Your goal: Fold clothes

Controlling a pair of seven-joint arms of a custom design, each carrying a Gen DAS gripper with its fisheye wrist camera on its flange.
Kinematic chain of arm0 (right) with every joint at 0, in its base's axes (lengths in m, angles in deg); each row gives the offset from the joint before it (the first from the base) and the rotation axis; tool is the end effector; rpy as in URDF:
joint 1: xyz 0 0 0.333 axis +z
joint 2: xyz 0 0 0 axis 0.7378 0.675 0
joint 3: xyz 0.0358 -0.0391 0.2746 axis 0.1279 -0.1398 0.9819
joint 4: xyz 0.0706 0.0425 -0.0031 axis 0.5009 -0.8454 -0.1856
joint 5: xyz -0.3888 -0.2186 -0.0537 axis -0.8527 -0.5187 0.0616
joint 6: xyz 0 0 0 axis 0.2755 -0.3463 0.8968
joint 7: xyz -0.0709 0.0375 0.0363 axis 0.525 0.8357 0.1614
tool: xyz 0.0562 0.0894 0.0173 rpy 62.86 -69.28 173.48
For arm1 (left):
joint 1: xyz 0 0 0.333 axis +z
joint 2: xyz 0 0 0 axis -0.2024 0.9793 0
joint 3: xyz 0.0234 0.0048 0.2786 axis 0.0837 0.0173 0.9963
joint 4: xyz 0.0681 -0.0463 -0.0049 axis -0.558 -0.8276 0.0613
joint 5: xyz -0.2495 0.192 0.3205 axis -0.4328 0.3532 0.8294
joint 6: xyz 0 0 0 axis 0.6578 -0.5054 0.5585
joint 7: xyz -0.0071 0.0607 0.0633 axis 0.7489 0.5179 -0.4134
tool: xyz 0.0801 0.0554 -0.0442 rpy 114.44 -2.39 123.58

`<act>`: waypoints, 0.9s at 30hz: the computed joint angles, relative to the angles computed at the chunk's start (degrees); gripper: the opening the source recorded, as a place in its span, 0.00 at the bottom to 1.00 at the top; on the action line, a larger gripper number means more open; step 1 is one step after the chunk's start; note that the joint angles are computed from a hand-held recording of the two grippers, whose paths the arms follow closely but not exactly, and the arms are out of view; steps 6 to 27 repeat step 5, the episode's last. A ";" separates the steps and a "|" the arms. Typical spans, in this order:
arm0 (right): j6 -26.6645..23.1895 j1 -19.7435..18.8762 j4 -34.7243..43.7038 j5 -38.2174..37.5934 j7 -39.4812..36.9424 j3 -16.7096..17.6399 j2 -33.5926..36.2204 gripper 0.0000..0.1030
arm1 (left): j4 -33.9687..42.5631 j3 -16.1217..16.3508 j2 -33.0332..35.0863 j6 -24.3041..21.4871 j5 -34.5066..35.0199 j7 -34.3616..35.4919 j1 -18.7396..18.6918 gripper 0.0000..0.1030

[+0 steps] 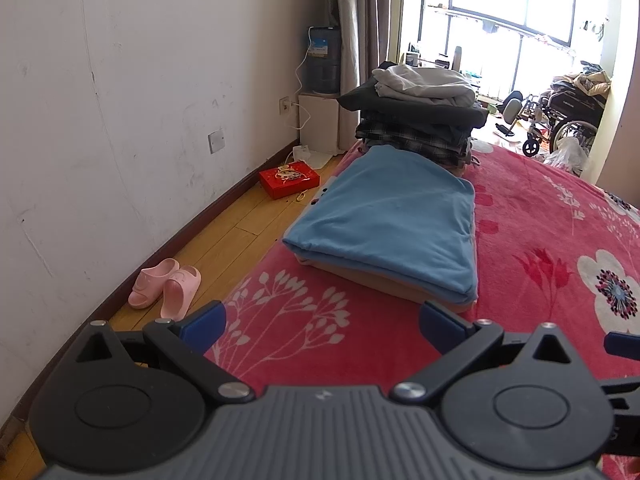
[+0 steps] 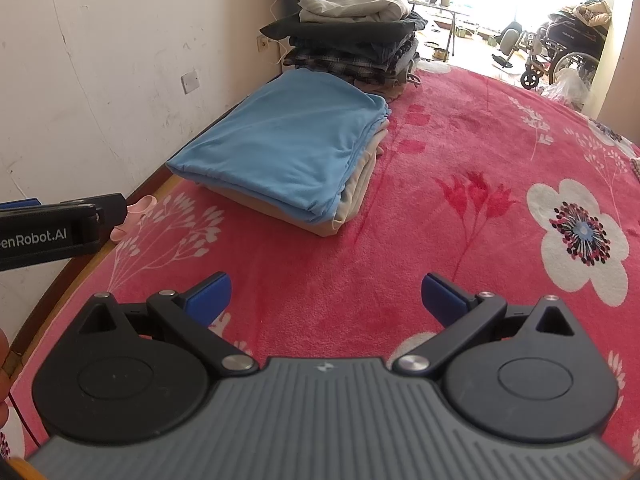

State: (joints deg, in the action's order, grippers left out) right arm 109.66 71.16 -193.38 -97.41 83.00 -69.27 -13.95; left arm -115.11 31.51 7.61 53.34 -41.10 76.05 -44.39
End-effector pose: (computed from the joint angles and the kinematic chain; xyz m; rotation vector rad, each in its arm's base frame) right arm 0.5480 0.3530 0.5759 -1.8495 1.6816 -0.5880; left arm 0.5264 -0.4731 0.6247 -1.8334 1.6047 -0.6747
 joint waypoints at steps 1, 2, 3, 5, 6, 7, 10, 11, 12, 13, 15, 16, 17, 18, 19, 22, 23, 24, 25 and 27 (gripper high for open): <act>-0.02 0.01 0.00 -0.05 0.05 0.01 -0.01 0.99 | -0.10 -0.01 -0.06 0.02 0.03 -0.10 -0.02 1.00; -0.01 0.02 -0.04 -0.11 0.11 0.01 -0.04 0.99 | -0.19 -0.01 -0.12 0.10 0.02 -0.14 0.00 1.00; 0.06 0.02 -0.08 -0.07 0.05 0.00 -0.03 0.99 | -0.22 -0.01 -0.13 0.09 0.05 -0.18 0.00 1.00; 0.03 0.02 -0.07 0.07 -0.06 -0.03 0.00 0.99 | -0.27 -0.03 -0.17 0.08 0.08 -0.24 0.01 1.00; 0.03 0.02 -0.07 0.07 -0.06 -0.03 0.00 0.99 | -0.27 -0.03 -0.17 0.08 0.08 -0.24 0.01 1.00; 0.03 0.02 -0.07 0.07 -0.06 -0.03 0.00 0.99 | -0.27 -0.03 -0.17 0.08 0.08 -0.24 0.01 1.00; 0.03 0.02 -0.07 0.07 -0.06 -0.03 0.00 0.99 | -0.27 -0.03 -0.17 0.08 0.08 -0.24 0.01 1.00; 0.03 0.02 -0.07 0.07 -0.06 -0.03 0.00 0.99 | -0.27 -0.03 -0.17 0.08 0.08 -0.24 0.01 1.00; 0.03 0.02 -0.07 0.07 -0.06 -0.03 0.00 0.99 | -0.27 -0.03 -0.17 0.08 0.08 -0.24 0.01 1.00; 0.03 0.02 -0.07 0.07 -0.06 -0.03 0.00 0.99 | -0.27 -0.03 -0.17 0.08 0.08 -0.24 0.01 1.00; 0.03 0.02 -0.07 0.07 -0.06 -0.03 0.00 0.99 | -0.27 -0.03 -0.17 0.08 0.08 -0.24 0.01 1.00; 0.03 0.02 -0.07 0.07 -0.06 -0.03 0.00 0.99 | -0.27 -0.03 -0.17 0.08 0.08 -0.24 0.01 1.00; 0.03 0.02 -0.07 0.07 -0.06 -0.03 0.00 0.99 | -0.27 -0.03 -0.17 0.08 0.08 -0.24 0.01 1.00; 0.03 0.02 -0.07 0.07 -0.06 -0.03 0.00 0.99 | -0.27 -0.03 -0.17 0.08 0.08 -0.24 0.01 1.00; 0.03 0.02 -0.07 0.07 -0.06 -0.03 0.00 0.99 | -0.27 -0.03 -0.17 0.08 0.08 -0.24 0.01 1.00; 0.03 0.02 -0.07 0.07 -0.06 -0.03 0.00 0.99 | -0.27 -0.03 -0.17 0.08 0.08 -0.24 0.01 1.00; 0.03 0.02 -0.07 0.07 -0.06 -0.03 0.00 0.99 | -0.27 -0.03 -0.17 0.08 0.08 -0.24 0.01 1.00; 0.03 0.02 -0.07 0.07 -0.06 -0.03 0.00 0.99 | -0.27 -0.03 -0.17 0.08 0.08 -0.24 0.01 1.00; 0.03 0.02 -0.07 0.07 -0.06 -0.03 0.00 0.99 | -0.27 -0.03 -0.17 0.08 0.08 -0.24 0.01 1.00; 0.03 0.02 -0.07 0.07 -0.06 -0.03 0.00 0.99 | -0.27 -0.03 -0.17 0.08 0.08 -0.24 0.01 1.00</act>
